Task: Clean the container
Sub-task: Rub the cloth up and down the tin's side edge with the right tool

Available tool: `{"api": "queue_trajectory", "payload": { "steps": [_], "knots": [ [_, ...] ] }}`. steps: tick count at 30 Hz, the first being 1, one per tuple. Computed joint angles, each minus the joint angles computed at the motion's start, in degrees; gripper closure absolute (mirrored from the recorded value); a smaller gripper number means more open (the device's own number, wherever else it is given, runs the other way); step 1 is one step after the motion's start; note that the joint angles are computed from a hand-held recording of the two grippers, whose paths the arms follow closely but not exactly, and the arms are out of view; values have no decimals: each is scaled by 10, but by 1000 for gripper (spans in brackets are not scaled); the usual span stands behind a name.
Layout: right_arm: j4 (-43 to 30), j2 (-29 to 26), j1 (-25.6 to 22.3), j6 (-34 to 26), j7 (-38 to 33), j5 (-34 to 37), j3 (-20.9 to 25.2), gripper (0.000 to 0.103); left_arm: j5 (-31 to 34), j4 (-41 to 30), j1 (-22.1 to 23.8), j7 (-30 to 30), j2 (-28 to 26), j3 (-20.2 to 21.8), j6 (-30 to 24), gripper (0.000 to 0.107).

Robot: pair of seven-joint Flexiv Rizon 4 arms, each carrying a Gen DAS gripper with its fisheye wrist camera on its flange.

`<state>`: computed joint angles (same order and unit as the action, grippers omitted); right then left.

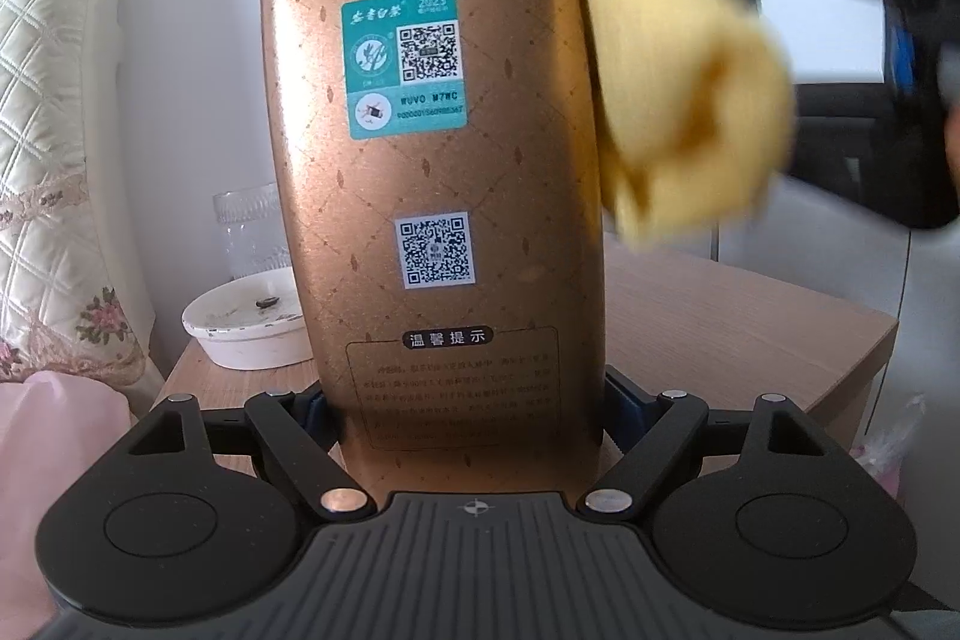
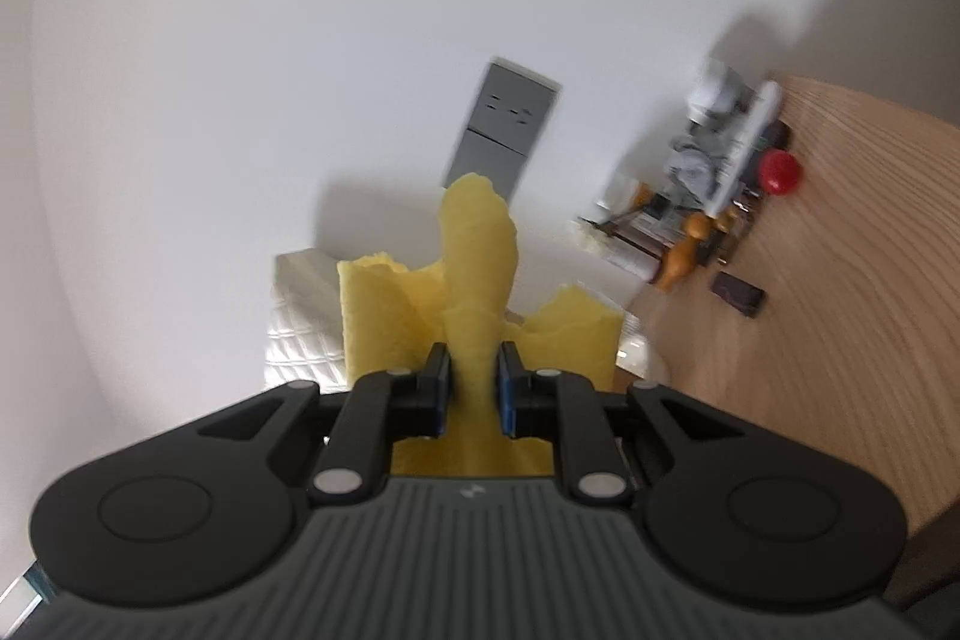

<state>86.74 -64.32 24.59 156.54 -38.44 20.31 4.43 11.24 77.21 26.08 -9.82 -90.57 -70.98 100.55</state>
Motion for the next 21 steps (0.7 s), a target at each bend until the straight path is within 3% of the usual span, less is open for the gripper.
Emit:
{"api": "queue_trajectory", "payload": {
  "steps": [8, 13, 21],
  "knots": [
    [20, 2, 1, -9, 15, -5, 3, 85, 20, 43, 23, -20, 7, 10, 17, 22],
    [20, 13, 3, 13, 7, -16, -2, 85, 26, 52, 24, -41, 19, 25, 23, 22],
    [30, 1, 0, -14, 18, -9, 8, 85, 26, 41, 24, -47, 16, 19, 12, 25]
  ]
}}
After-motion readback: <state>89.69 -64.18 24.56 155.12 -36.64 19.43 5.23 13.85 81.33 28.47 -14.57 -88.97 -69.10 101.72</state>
